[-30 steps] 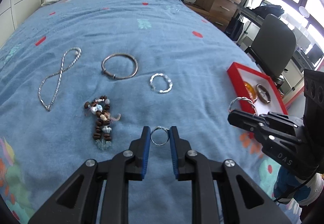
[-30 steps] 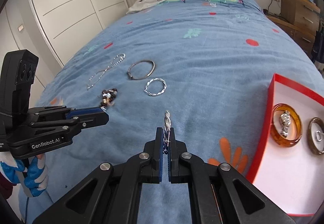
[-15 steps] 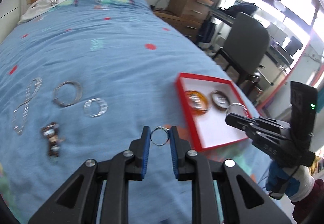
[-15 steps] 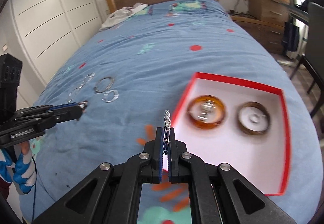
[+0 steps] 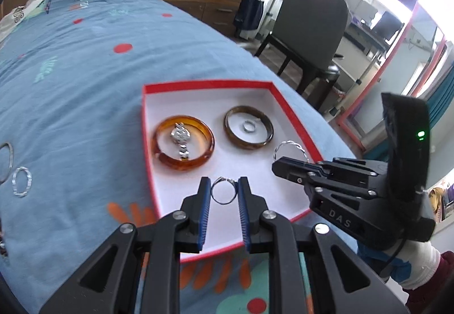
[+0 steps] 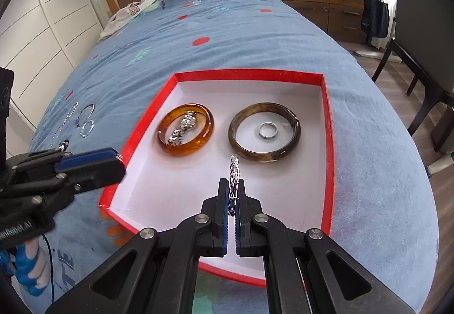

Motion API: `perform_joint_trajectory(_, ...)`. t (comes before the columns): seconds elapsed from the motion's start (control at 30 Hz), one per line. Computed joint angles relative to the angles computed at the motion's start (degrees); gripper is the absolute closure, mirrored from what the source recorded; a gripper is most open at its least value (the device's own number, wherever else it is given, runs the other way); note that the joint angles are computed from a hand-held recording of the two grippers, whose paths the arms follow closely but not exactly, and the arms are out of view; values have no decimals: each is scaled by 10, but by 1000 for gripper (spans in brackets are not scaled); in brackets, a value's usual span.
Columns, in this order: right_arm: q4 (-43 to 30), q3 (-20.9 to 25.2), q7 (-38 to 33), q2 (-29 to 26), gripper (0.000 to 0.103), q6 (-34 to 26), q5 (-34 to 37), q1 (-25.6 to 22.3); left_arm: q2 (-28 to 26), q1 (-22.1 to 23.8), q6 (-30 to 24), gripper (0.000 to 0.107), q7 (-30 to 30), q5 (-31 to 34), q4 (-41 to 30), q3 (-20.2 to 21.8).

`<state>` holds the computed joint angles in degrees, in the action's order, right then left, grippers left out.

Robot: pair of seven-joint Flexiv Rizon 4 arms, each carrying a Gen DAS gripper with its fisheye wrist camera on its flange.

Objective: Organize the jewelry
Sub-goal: 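Carry the ring and earring with both tools over the red box, then drop the ring into the box while the right tool drops the earring beside it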

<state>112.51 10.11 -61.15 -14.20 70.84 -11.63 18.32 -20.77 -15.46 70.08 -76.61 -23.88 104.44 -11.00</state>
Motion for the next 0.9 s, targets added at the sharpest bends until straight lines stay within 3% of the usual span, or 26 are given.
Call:
perform_joint_trajectory(0.2, -14, 8, -26, -18, 99, -5, 24, -8, -35, -21, -28, 89, -50, 56, -38, 31)
perform_joint_trajectory(0.57, -18, 1, -30, -25, 98, -21, 19, -2, -54, -28, -52, 89, -100, 117, -59, 50)
perform_joint_trajectory(0.9, -20, -2, -22, -21, 92, -37, 6, 1, -51, -22, -62, 88, -115, 124, -59, 46)
